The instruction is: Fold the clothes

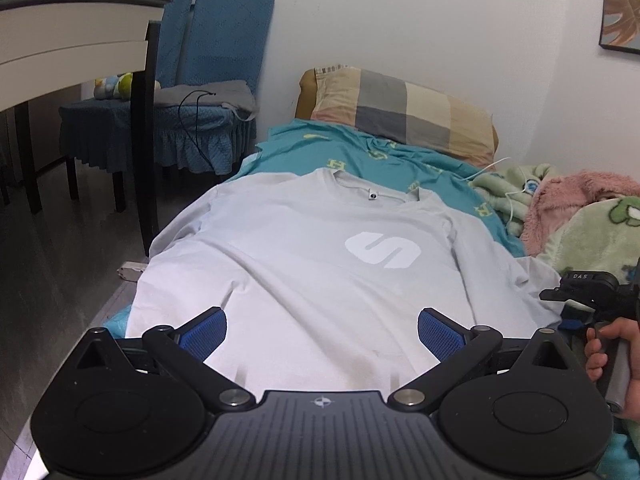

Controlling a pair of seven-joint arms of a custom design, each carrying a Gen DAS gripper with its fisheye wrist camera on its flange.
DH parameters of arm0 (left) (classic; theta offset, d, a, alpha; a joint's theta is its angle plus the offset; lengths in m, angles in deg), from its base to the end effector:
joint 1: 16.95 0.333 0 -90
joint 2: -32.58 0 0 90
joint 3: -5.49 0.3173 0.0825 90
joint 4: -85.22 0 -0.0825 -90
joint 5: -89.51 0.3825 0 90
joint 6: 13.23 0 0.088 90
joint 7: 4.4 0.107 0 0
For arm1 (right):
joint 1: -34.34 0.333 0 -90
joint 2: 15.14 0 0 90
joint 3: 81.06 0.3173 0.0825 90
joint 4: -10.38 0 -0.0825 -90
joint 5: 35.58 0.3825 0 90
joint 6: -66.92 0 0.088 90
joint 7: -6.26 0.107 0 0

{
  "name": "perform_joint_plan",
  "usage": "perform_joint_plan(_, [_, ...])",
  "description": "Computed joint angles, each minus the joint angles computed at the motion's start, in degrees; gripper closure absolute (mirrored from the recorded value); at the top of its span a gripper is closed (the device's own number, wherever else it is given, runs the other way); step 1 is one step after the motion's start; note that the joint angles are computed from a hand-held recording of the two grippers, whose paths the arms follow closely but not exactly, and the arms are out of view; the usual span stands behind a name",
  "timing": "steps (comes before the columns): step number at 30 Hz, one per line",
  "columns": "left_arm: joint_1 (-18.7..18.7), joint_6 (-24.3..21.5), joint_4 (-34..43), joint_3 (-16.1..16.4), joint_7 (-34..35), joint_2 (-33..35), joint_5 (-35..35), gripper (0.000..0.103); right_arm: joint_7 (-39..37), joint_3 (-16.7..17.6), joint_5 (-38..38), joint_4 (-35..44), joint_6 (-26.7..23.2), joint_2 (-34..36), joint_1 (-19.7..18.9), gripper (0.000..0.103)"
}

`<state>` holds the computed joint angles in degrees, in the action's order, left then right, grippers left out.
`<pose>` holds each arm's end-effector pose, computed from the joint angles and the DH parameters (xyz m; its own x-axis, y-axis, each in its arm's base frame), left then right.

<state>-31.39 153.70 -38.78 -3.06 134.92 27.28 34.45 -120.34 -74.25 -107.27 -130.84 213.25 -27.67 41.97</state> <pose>0.5288 -0.1719 0.5166 -0.4718 -0.8658 0.1666 -0.5849 0.1660 -0.7940 0.4540 0.1310 0.4021 -0.7497 -0.4301 -0.5029 -0.0789 0.8127 -0.5773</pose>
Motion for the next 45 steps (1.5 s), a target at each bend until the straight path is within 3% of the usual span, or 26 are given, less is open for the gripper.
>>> perform_joint_plan(3, [0.6,-1.3,1.3,-0.1,-1.5,1.9,0.6,0.0,4.2,0.2,-5.4,1.4,-2.5,2.0,-0.5,0.072])
perform_joint_plan(7, [1.7,-2.2,2.4,-0.9,-2.4,3.4,1.0,0.0,-0.6,-0.5,-6.1,4.0,-3.8,2.8,0.9,0.093])
perform_joint_plan(12, [2.4,-2.5,2.5,-1.3,-0.2,2.6,-1.8,0.0,-16.1,0.7,-1.5,7.9,-10.4,1.7,3.4,0.097])
perform_joint_plan(19, [1.5,-0.9,2.2,-0.1,5.1,-0.1,-8.7,0.0,-25.5,0.3,4.4,12.4,-18.8,-0.9,1.8,0.098])
perform_joint_plan(23, [2.1,-1.5,3.3,0.3,1.9,0.6,-6.5,0.0,-30.5,0.9,8.5,19.1,-22.4,2.1,1.9,0.098])
perform_joint_plan(29, [4.4,-2.3,5.1,0.8,-4.6,2.4,-2.0,0.0,-35.7,3.0,-0.5,37.1,-28.1,16.5,8.3,0.098])
perform_joint_plan(34, [6.9,-2.3,6.3,1.1,-10.9,3.9,2.9,0.0,-46.9,2.0,-0.6,56.3,-22.9,34.8,13.5,0.097])
perform_joint_plan(37, [8.1,-2.3,6.6,1.0,-13.4,4.6,5.2,0.0,-52.1,1.3,2.5,63.1,-17.7,42.9,14.1,0.098])
perform_joint_plan(42, [9.0,-2.6,6.5,0.3,-13.2,5.5,6.4,0.0,-56.8,-0.1,8.3,64.7,-10.9,46.9,13.4,0.092])
perform_joint_plan(43, [9.0,-2.8,6.7,0.1,-13.0,5.7,6.4,0.0,-57.1,-0.2,9.7,63.4,-10.0,46.0,13.3,0.074])
perform_joint_plan(44, [9.0,-3.2,6.9,-0.1,-12.5,6.0,6.2,0.0,-56.1,-1.0,9.3,60.8,-8.2,44.1,13.7,0.063])
perform_joint_plan(45, [9.1,-3.6,7.1,-0.3,-11.9,6.3,5.9,0.0,-55.1,-1.7,8.9,58.4,-6.5,42.4,14.2,0.043])
